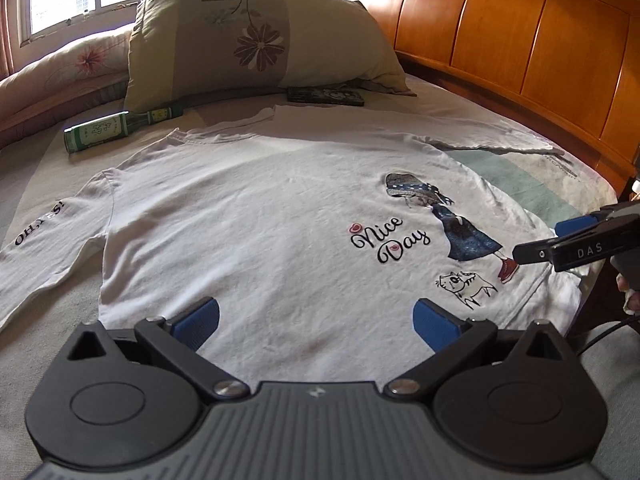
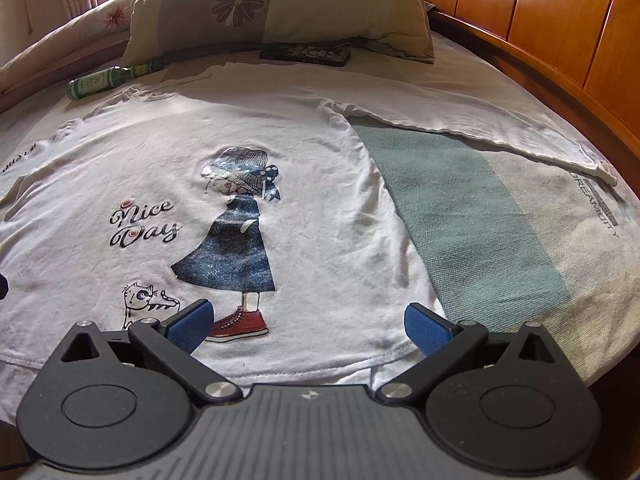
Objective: Fold clothes
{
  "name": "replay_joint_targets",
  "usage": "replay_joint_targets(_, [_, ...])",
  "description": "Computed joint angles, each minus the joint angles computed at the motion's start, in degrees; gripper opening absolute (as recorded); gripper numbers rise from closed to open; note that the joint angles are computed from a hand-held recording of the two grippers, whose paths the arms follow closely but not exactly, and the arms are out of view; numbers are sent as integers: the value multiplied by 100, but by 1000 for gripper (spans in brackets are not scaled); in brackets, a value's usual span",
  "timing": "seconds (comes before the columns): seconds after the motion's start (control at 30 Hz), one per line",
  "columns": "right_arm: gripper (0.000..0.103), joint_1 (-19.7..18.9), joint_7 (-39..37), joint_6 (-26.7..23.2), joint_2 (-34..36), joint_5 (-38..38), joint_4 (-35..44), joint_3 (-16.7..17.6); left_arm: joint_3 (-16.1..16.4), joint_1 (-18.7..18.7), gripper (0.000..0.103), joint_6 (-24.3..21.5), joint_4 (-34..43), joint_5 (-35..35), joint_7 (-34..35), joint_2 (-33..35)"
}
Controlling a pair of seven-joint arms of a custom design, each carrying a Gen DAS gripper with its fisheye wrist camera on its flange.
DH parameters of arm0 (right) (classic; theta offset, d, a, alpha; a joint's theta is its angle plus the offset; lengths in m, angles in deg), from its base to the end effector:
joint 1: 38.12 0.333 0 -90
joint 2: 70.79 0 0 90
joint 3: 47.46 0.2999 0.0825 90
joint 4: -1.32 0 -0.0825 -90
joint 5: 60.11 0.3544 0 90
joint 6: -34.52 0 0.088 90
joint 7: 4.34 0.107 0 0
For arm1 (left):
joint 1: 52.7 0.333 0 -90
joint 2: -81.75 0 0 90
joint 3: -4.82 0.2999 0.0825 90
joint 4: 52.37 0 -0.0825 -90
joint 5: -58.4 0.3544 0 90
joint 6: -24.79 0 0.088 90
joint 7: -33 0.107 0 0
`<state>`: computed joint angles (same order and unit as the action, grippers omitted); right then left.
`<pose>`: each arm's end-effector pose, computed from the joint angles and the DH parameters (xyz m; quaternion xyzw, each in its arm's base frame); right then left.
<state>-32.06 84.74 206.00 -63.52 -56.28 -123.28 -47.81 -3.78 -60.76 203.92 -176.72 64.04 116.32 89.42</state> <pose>0.5723 0.0525 0.4185 -0.6828 0.6472 -0.2178 0.2597 0.5523 -0.1712 0.4356 -0.5578 0.7270 -0.3281 0.2295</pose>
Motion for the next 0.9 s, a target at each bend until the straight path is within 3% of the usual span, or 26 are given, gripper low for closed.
replay_joint_targets(0.1, [103, -478, -1034, 126, 104, 1274, 200, 453, -54, -104, 102, -75, 239, 147, 79, 184])
replay_joint_targets(0.2, [103, -1184, -2723, -47, 270, 3349, 564, 1106, -319, -10, 102, -196, 504, -95, 377, 432])
replay_joint_targets(0.37, [103, -1644, -3941, -554, 565, 5108, 1173, 1091, -295, -231, 102, -577, 1077, -128, 465, 886])
replay_joint_targets(0.53, [103, -1765, -4005, -973, 1122, 5585, 2000, 608, -266, -382, 102, -839, 1668, -78, 567, 1304])
replay_joint_targets(0.63, [103, -1980, -3952, -1292, 1598, 5821, 2676, 499, -231, -474, 102, -927, 1933, -36, 560, 1503])
replay_joint_targets(0.8, [103, -2343, -3733, -1174, 2534, 5941, 3935, 593, -307, -507, 102, -1002, 2079, -39, 725, 1651])
replay_joint_targets(0.9, [103, -2558, -3256, -1237, 3106, 5788, 4706, 699, -151, -661, 102, -1036, 2108, 103, 629, 1673])
